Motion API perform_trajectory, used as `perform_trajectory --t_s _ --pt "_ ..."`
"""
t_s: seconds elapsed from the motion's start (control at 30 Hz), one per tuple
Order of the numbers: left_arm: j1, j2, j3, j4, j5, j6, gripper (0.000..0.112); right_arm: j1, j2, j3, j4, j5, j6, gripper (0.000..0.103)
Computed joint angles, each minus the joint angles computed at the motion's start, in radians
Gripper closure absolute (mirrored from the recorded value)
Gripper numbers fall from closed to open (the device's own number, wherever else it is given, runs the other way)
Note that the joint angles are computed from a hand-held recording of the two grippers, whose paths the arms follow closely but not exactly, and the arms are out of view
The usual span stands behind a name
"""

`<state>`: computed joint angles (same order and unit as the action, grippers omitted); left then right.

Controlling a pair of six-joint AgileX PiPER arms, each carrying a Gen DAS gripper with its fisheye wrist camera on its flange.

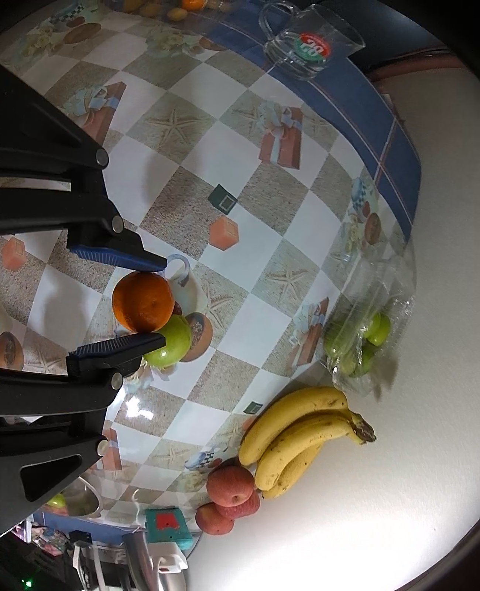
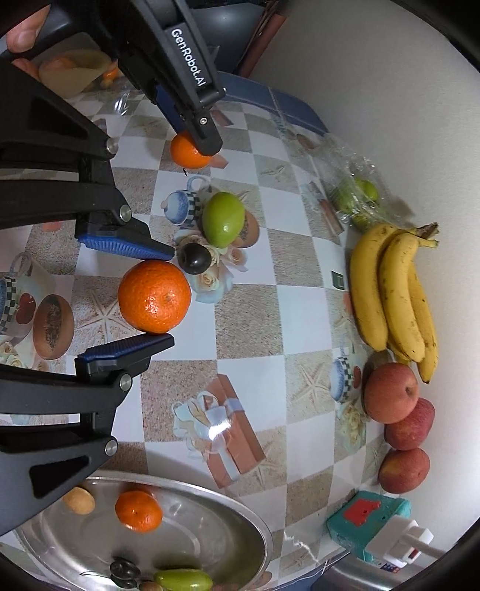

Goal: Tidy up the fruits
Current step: 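Close the right tool on a second orange while the left tool lifts its orange, then carry both oranges over the steel bowl with both tools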

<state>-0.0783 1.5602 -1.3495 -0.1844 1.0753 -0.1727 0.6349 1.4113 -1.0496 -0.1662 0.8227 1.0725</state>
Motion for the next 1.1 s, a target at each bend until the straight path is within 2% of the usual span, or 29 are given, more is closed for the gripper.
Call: perform_trajectory --t_s 0.4,0.73,0.87,1.1 --pt "-0.103 -0.032 -0.033 0.011 0.016 -0.013 0.075 -0.08 -0.155 0.096 -0.017 0.039 0.043 0.062" --pt "-0.273 -0.055 -0.045 0.025 0.021 -0.043 0.075 -0.183 -0.319 0.185 -0.087 0.161 0.101 0.062" --pt "-0.345 -0.057 -0.046 0.025 0.021 -0.054 0.075 -0.243 -0.379 0.22 -0.082 0.195 0.082 0.061" --pt "-0.49 -0.05 -0.058 0.052 0.019 -0.088 0.075 -0.432 -0.49 0.289 -0.012 0.218 -0.03 0.061"
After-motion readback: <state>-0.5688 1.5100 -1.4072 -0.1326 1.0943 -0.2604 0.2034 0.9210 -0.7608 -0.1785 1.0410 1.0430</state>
